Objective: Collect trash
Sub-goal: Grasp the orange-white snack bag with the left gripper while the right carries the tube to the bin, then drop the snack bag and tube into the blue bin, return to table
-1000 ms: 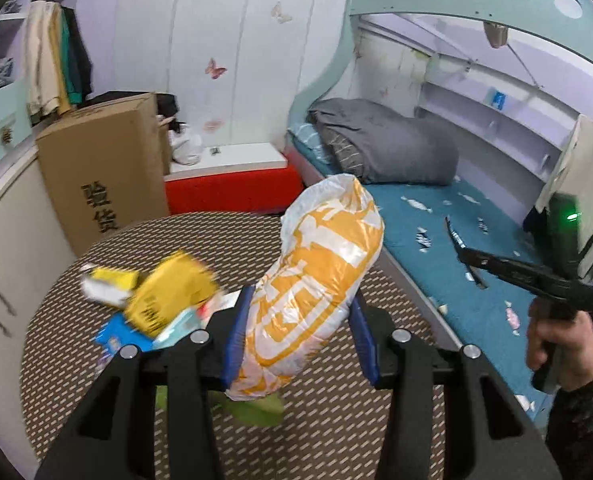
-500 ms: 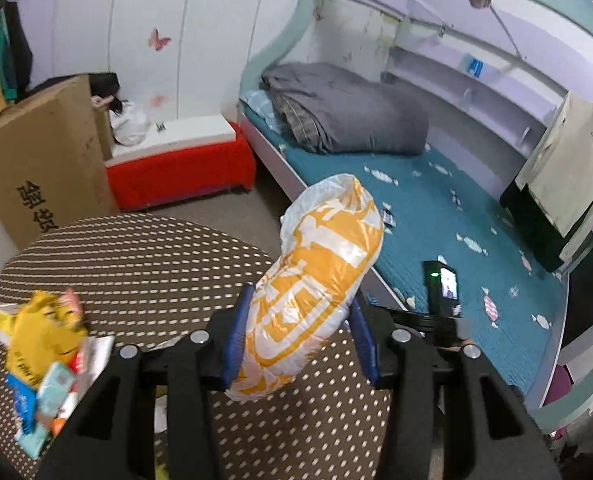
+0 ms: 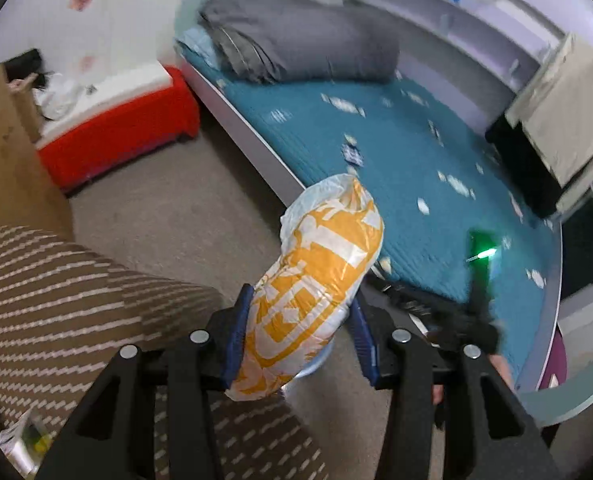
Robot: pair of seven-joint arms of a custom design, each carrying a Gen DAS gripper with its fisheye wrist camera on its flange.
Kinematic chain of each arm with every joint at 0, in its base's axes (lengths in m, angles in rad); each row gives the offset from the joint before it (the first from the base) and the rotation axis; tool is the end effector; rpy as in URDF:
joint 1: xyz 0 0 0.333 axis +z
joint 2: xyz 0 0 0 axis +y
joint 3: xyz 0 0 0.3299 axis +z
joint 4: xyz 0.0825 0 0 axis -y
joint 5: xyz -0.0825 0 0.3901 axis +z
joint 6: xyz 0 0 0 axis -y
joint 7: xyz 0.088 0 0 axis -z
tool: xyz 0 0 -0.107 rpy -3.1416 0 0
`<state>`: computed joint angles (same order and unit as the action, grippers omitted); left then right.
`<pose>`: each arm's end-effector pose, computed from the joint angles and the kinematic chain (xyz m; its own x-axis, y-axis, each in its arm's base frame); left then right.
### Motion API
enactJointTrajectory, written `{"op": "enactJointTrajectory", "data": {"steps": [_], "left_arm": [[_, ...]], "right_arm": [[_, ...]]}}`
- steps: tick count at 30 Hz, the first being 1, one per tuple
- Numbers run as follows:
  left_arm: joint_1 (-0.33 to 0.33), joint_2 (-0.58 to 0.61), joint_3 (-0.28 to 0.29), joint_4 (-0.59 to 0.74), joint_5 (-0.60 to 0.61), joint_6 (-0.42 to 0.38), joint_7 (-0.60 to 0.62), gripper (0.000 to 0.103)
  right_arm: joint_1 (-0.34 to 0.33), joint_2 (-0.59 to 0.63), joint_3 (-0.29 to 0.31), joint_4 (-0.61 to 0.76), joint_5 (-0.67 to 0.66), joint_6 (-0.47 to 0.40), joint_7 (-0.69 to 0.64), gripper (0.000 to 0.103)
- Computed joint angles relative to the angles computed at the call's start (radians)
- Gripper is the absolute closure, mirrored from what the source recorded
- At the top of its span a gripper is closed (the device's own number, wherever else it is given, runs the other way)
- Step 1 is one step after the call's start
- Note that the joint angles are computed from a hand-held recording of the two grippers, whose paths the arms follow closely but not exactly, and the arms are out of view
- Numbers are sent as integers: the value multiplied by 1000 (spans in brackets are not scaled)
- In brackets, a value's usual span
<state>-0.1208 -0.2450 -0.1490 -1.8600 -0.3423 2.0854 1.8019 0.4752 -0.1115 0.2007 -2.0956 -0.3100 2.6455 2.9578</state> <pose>0.4954 -0.1651 0.6834 -0.4347 -0.8792 0.1951 -0.8216 0.2985 -0.4857 0.4376 0.3667 0.5559 -0.2958 -0.8117 -0.5036 -0.7538 0.5222 -0.3989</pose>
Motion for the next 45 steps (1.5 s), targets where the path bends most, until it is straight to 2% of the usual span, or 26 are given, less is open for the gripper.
{"op": "enactJointTrajectory", "data": {"steps": [4,8,10,11,12,14,16,18,21,23,30,35,45], "left_arm": [[-19,104,-31,65,42,-60,-22,58],[-36,199,-46,133,83,-118,-51,55],[-44,235,-50,160,109,-137,-65,50],[-49,262,-52,189,124,-163,-82,39],[-53,284,-53,214,128,-181,-93,22],[-63,305,-54,235,167,-174,-117,9],[-70,306,-53,234,206,-162,-138,9],[-64,297,-47,236,183,-161,-141,9],[-57,249,-41,195,184,-110,-142,9],[-54,221,-42,180,190,-84,-138,9],[-36,55,-35,69,190,32,-121,9],[-20,-54,-31,4,185,93,-101,9],[17,-266,24,-104,131,158,-26,9]], "right_arm": [[-23,-77,17,-18,-85,-27,73,22],[-35,-117,31,-12,-119,-54,83,21],[-39,-122,36,-5,-128,-64,87,20],[-40,-125,38,-2,-131,-67,89,20],[-41,-128,40,-2,-134,-68,92,20],[-44,-130,48,7,-146,-77,101,18],[-44,-124,53,21,-158,-86,106,16],[-43,-122,61,36,-175,-99,120,12],[-39,-115,75,65,-204,-132,139,6],[-30,-104,83,92,-218,-165,145,6],[12,-61,109,220,-305,-323,178,6],[64,-13,125,353,-354,-468,146,6],[183,98,130,594,-433,-587,68,6]]}}
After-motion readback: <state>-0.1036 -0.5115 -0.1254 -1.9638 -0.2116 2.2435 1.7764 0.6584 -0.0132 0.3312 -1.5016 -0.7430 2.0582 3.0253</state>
